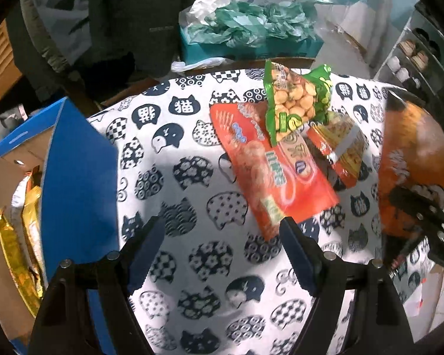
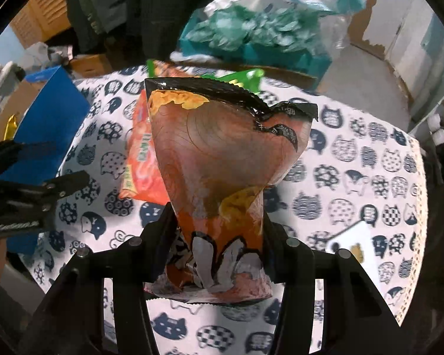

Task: Organize snacks
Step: 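Grasp the orange chip bag with the right tool while the left tool grasps the red cracker bag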

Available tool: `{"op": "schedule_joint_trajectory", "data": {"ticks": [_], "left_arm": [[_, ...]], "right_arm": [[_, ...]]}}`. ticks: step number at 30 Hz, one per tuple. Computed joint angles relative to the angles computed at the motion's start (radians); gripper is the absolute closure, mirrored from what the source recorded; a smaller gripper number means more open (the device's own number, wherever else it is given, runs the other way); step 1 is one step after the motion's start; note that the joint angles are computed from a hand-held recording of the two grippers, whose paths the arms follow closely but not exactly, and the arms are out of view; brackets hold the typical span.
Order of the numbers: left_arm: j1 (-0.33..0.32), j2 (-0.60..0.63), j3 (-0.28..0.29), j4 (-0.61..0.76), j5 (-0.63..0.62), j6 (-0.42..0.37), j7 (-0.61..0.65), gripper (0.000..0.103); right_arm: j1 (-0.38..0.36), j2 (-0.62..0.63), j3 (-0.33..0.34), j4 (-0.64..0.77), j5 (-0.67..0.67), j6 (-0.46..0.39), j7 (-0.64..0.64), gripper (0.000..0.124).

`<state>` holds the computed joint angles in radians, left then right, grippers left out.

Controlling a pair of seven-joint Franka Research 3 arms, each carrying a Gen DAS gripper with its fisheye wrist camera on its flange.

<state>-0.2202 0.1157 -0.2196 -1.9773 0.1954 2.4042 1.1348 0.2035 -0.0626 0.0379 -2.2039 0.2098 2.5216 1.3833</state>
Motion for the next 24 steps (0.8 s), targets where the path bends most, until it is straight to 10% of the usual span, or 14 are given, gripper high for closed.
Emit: {"op": "schedule_joint_trajectory", "data": {"ticks": [10, 24], "left_arm": [[-0.003, 0.145, -0.012, 0.144, -0.118, 0.038, -0.111, 0.016], [-0.087, 0.344, 0.015, 0.397, 0.020, -0.146, -0.246, 0.015]], "right_arm": [[-0.039, 0.000, -0.032, -0.021, 0.073, 0.010, -0.049, 0.074], [-0.059, 0.006, -0.040, -0.014, 0.147, 0.014, -0.107, 0.074]]}}
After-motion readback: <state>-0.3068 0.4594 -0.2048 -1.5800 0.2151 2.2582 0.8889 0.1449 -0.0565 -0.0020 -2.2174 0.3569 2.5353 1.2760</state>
